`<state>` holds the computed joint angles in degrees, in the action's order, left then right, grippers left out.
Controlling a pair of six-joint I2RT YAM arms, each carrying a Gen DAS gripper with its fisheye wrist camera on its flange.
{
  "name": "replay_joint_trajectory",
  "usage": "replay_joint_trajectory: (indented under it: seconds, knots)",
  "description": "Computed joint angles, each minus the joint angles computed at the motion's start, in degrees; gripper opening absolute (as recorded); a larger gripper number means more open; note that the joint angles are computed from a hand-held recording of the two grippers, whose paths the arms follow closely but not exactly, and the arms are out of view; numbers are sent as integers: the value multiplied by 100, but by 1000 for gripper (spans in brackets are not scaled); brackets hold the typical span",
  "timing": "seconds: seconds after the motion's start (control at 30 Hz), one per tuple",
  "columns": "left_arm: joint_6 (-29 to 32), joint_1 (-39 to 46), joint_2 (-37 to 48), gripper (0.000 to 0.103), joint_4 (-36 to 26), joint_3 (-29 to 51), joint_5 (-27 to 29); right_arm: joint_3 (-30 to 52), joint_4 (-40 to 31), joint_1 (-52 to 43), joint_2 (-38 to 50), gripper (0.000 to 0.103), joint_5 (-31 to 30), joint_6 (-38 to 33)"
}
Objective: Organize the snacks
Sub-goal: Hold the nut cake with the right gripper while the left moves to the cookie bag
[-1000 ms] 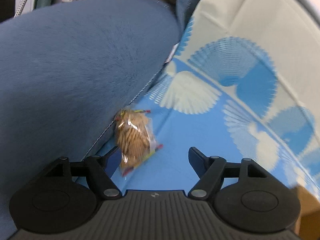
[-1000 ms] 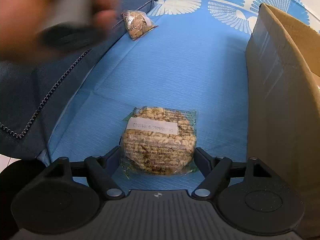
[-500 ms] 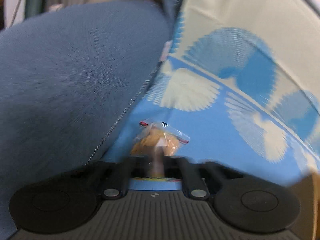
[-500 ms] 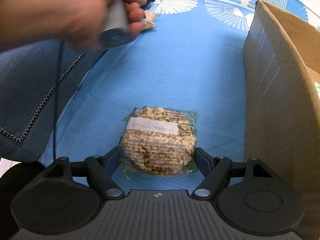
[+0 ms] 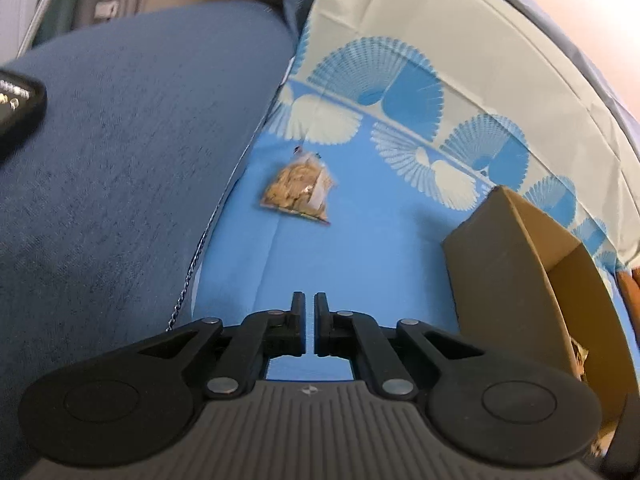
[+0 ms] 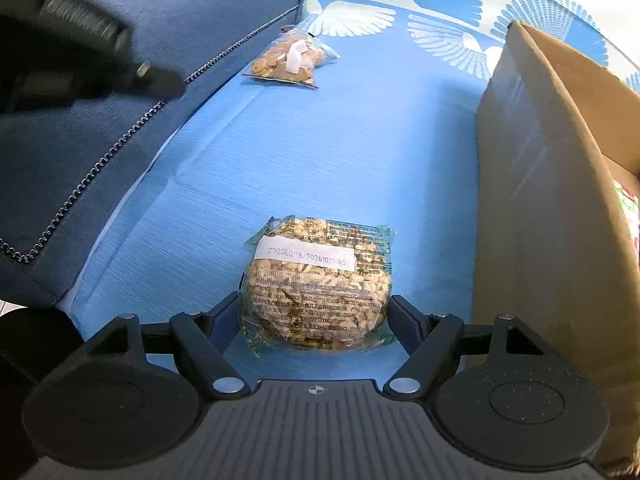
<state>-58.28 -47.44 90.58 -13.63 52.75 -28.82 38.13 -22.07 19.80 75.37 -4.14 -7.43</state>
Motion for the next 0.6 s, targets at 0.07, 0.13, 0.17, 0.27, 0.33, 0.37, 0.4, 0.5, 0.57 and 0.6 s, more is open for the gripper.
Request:
replay_joint_trajectory:
  seconds: [0.07, 0.13, 0.17, 0.27, 0.33, 0.37, 0.4, 0.5, 0.57, 0.6]
  knots:
    - [127, 168, 149, 13, 75, 182, 63, -34, 63, 18, 4, 79, 35, -6]
    - [401, 320, 387, 22, 89, 498, 69, -106, 143, -7, -14, 79, 53, -98]
    - [549, 406, 536, 35, 75, 706, 40, -122, 156, -28, -25, 79, 40, -146]
    - [777, 732, 1135, 60, 41, 1432, -43, -62, 122, -159, 33, 79, -95, -241]
    - [702, 966, 1568, 69, -105, 1961, 50, -4, 86, -247, 94, 79, -206, -236]
    - [642, 1088, 1832, 75, -217, 2278, 98, 28, 62, -276, 128, 79, -251, -247]
    - [632, 1191, 2079, 80, -326, 2575, 165, 61, 30, -296, 148, 79, -290, -264]
    - [790, 1415, 2982, 87, -911, 3698, 193, 146, -33, -337, 221, 79, -470, -325]
    - [1085, 1483, 3518, 87, -1231, 4361, 84, 177, -66, -335, 253, 79, -524, -378]
    - [1215, 1506, 3802, 87, -1429, 4727, -17, 199, -87, -338, 277, 79, -536, -406]
